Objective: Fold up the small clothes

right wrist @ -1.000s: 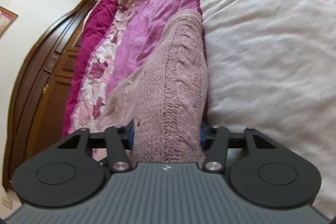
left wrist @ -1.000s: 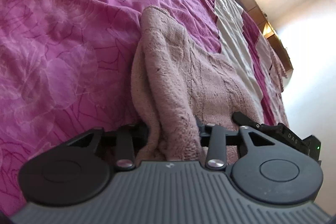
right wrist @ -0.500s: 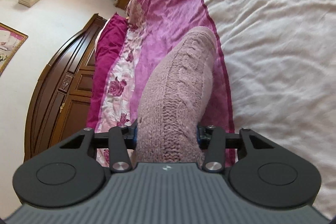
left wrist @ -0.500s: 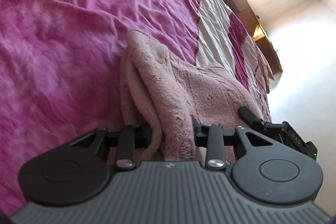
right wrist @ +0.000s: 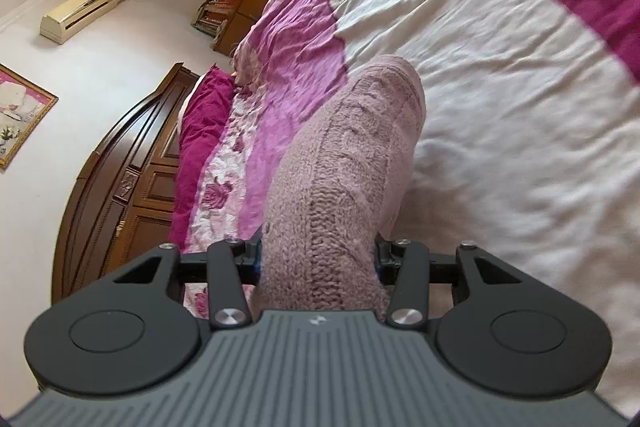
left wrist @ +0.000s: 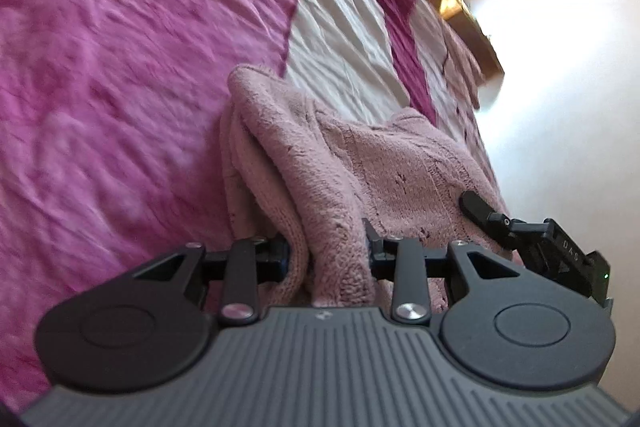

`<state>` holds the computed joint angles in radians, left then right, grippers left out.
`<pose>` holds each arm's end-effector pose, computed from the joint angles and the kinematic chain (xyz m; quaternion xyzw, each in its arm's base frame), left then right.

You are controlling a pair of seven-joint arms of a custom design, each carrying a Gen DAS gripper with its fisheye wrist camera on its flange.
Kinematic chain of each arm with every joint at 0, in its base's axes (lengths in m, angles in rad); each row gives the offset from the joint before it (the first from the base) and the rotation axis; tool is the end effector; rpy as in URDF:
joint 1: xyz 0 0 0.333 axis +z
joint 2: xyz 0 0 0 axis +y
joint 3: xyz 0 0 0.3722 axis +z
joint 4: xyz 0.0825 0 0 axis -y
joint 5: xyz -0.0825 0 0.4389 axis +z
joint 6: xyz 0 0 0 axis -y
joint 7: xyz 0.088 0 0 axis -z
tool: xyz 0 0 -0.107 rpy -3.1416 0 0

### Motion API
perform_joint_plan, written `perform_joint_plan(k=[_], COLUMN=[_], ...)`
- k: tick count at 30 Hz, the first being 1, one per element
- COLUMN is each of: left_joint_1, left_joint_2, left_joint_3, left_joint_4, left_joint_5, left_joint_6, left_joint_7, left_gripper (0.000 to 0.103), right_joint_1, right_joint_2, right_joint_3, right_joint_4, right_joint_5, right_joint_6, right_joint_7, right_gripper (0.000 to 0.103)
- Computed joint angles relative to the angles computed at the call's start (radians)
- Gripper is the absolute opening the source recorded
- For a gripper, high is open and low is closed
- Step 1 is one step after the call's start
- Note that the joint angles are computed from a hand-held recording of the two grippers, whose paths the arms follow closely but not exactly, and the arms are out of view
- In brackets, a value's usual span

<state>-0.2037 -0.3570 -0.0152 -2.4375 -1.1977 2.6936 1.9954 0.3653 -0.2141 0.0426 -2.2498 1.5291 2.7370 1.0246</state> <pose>0.4887 -0.0778 0.5134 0.7196 -0.5215 0.4559 0.0478 0.5202 0.1840 0.5333 -0.4949 0.6858 0.1206 0.5198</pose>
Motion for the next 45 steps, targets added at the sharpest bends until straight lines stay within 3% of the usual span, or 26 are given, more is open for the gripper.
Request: perform_joint_plan(k=[5,12,16,20,22,26,30,32,36,39,45], left_joint_1=[0.005,-0.008,0.009,-0.009,0.019,0.09,0.114,0.122,0.099,0.112,0.112], left_joint_2=[0.039,0.042,0.019,-0.022,-0.048,-0.101,-0.134,-0.13,-0.109,-0.113,-0.149], left_joint_3=[-0.052,-0.054,-0.077,-0.064,-0.096,-0.171,-0.198,-0.208,-0.181,-0.191,-0.2], left_joint_4=[0.0,-0.008,-0.017,-0.043,-0.062,-0.095,-0.117,-0.119,-0.12,-0.134,-0.149], left_joint_5=[0.141,0.299,0.442,0.509,0.612,0.838,0.971,1.026,1.072,1.122,1.19], left_joint_6=[0.04,0.063,0.063,0.064,0.072,0.071,0.068,0.066,0.072,0.086,0.087], left_joint_7=[-0.071,-0.165,-0.29,-0.353,-0.419,-0.565,-0.662,-0.707,-0.769,-0.819,-0.883], left_gripper=[0.035,0.038,0.047,0.051,0.052,0.052,0.053,0.054,0.056,0.069,0.066], right_joint_1=[-0.018,-0.029,-0.03,-0.022,-0.016,0.006,0.042,0.065,0.113,0.153,0.221], right_joint_2=[-0.021,-0.004,-0.031,-0.074,-0.112,-0.2,-0.26,-0.264,-0.242,-0.237,-0.25], right_joint_3=[-0.02,-0.012,-0.003,-0.009,-0.01,0.006,0.001,-0.012,-0.057,-0.094,-0.149], right_joint_4=[-0.088,-0.136,-0.152,-0.178,-0.204,-0.271,-0.318,-0.328,-0.334,-0.34,-0.353], right_joint_5=[-0.006,0.021,-0.054,-0.125,-0.189,-0.32,-0.406,-0.439,-0.469,-0.489,-0.537], right_joint_6=[-0.014,0.0,0.025,0.044,0.061,0.143,0.183,0.197,0.213,0.233,0.275], right_joint_7=[0.007,-0.078,-0.076,-0.043,-0.001,0.061,0.07,0.068,0.107,0.123,0.171], right_gripper=[0.05,0.054,0.058,0.059,0.059,0.058,0.036,0.034,0.034,0.034,0.041])
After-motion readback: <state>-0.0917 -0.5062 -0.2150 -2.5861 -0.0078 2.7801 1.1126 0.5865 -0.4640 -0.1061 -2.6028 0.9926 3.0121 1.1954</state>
